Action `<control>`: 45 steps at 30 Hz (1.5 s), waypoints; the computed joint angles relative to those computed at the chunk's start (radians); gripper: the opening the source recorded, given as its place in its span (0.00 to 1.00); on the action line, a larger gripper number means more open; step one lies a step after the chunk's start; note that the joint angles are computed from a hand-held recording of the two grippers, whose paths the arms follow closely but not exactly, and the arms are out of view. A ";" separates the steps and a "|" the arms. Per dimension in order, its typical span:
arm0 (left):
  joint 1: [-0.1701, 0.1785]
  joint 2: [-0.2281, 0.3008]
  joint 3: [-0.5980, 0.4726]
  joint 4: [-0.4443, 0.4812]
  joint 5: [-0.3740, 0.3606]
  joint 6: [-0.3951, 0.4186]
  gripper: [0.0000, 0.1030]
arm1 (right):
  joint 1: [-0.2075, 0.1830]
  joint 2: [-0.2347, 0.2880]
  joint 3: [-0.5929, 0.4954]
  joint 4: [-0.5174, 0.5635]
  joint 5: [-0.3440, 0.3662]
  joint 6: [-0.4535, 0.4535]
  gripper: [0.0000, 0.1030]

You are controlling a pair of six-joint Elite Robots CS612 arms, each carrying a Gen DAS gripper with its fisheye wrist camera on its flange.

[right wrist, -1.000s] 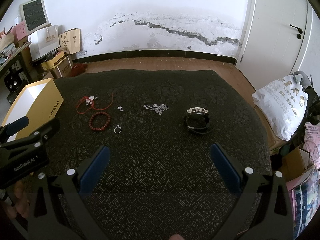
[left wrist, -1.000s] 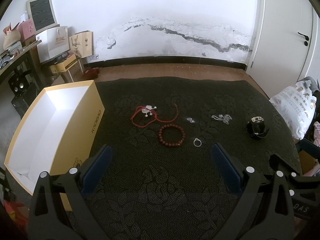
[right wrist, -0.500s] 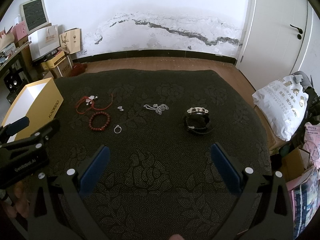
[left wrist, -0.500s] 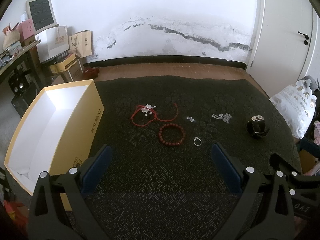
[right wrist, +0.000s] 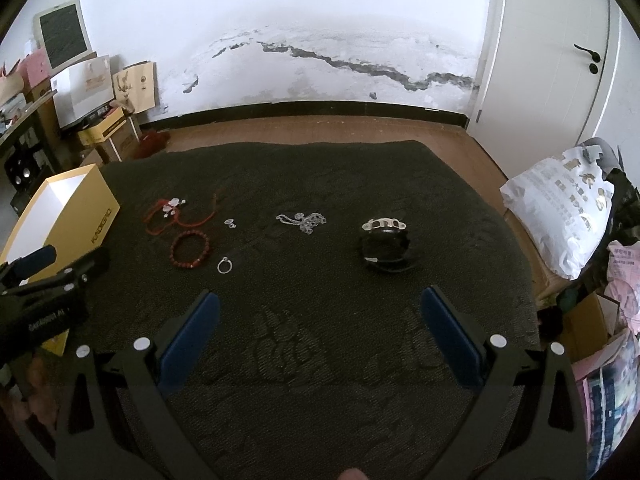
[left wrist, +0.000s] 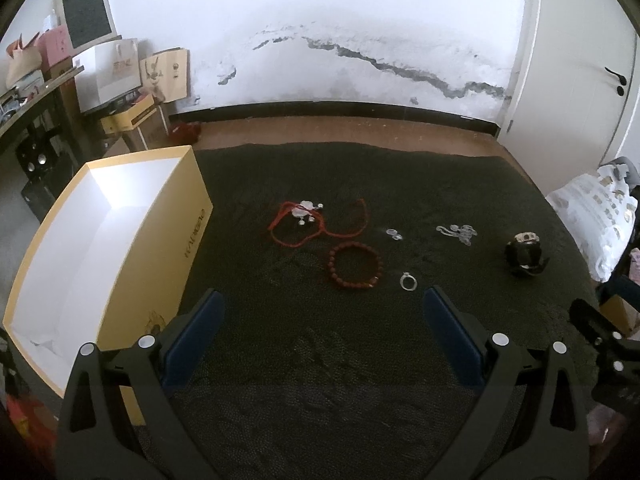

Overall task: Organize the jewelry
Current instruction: 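Move the left tool down to the red string necklace with white pendant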

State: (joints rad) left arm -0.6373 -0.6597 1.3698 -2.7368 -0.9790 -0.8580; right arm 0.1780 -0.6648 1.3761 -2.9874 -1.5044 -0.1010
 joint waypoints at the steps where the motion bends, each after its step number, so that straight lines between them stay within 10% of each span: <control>1: 0.004 0.001 -0.002 0.001 -0.001 -0.003 0.94 | 0.000 0.001 -0.001 0.000 0.000 0.001 0.94; 21: 0.112 0.238 -0.364 0.248 -0.033 0.045 0.94 | -0.007 0.039 -0.066 0.067 0.047 -0.024 0.94; 45: 0.149 0.327 -0.465 0.186 -0.118 0.105 0.92 | 0.004 0.057 -0.097 0.123 0.025 -0.044 0.94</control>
